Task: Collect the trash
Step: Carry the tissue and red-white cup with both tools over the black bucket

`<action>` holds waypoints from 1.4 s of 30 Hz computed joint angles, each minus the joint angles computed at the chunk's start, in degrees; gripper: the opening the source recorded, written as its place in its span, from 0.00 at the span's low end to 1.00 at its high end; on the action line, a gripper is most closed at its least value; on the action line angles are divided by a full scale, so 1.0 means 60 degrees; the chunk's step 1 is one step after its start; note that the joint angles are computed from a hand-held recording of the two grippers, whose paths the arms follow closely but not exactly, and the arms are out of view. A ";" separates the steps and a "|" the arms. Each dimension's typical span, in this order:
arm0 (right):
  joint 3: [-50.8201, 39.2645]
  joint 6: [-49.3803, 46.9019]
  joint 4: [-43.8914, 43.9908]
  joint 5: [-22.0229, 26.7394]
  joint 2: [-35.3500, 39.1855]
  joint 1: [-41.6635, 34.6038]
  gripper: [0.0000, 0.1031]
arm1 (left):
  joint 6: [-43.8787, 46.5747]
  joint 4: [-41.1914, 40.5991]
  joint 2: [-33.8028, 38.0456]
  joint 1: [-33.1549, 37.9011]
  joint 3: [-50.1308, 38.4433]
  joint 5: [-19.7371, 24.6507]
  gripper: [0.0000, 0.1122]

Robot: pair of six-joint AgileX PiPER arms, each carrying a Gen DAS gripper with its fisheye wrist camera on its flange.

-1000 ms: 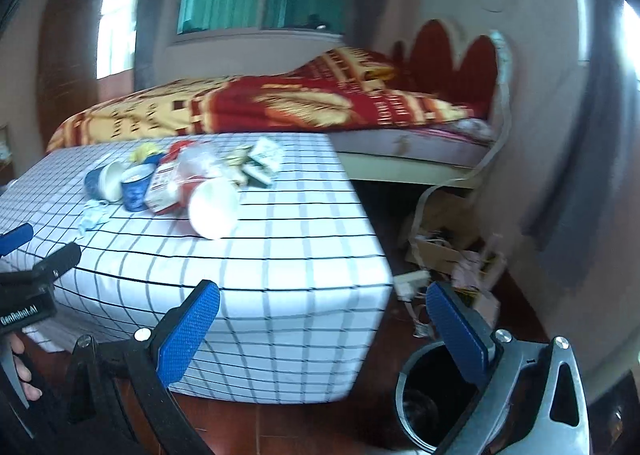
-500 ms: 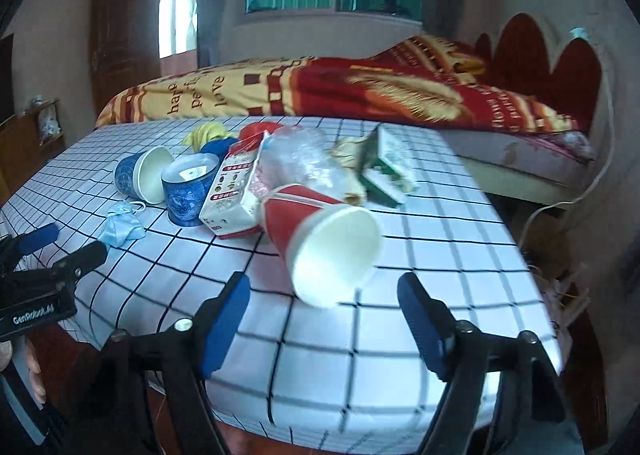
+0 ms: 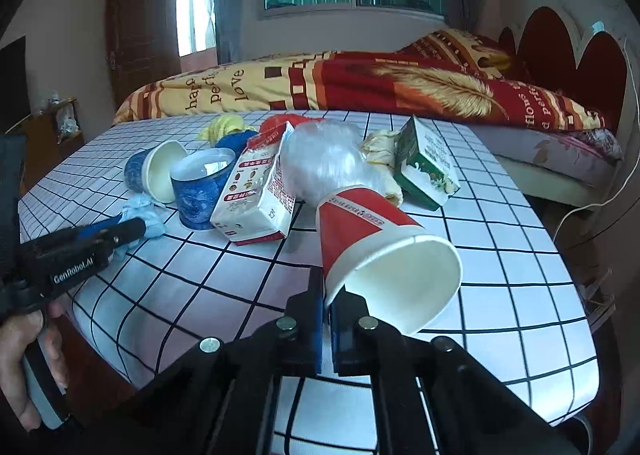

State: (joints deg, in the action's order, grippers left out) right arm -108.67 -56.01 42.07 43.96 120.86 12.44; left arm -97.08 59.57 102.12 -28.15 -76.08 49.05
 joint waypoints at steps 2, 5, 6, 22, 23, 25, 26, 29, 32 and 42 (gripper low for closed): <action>0.0319 -0.0307 0.0254 -0.0110 -0.0207 -0.0126 0.03 | 0.0018 0.0138 -0.0008 -0.0194 -0.0171 0.0113 0.22; 0.0666 -0.0771 0.0663 -0.0200 -0.0427 -0.0360 0.03 | 0.0275 0.0150 0.0053 -0.0380 -0.0469 0.0213 0.22; 0.0735 -0.0871 0.0752 -0.0224 -0.0489 -0.0428 0.03 | 0.0400 0.0111 0.0072 -0.0420 -0.0549 0.0168 0.22; 0.1941 -0.2009 0.1832 -0.0176 -0.1556 -0.2089 0.03 | 0.1514 -0.0205 0.0986 -0.1499 -0.2097 -0.0206 0.22; 0.2021 -0.2062 0.1898 -0.0151 -0.1618 -0.2252 0.03 | 0.1586 -0.0223 0.1082 -0.1577 -0.2269 -0.0196 0.22; 0.2139 -0.2107 0.1975 -0.0125 -0.1719 -0.2573 0.03 | 0.1805 -0.0289 0.1235 -0.1711 -0.2582 -0.0252 0.22; 0.2163 -0.2075 0.1970 -0.0119 -0.1751 -0.2698 0.03 | 0.1851 -0.0292 0.1355 -0.1792 -0.2761 -0.0231 0.22; 0.2275 -0.2117 0.2020 -0.0083 -0.1815 -0.3236 0.03 | 0.2247 -0.0474 0.1639 -0.1959 -0.3266 -0.0276 0.22; 0.2319 -0.2104 0.2010 -0.0027 -0.1816 -0.3725 0.03 | 0.2702 -0.0702 0.2012 -0.2140 -0.3910 -0.0275 0.22; 0.2333 -0.2218 0.1912 0.0185 -0.1701 -0.5227 0.03 | 0.5149 -0.2179 0.3835 -0.2706 -0.7172 0.0185 0.22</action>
State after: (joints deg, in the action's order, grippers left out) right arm -94.67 -69.31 53.54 45.07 110.65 -18.92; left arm -66.19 46.49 125.13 -44.39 -119.11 50.16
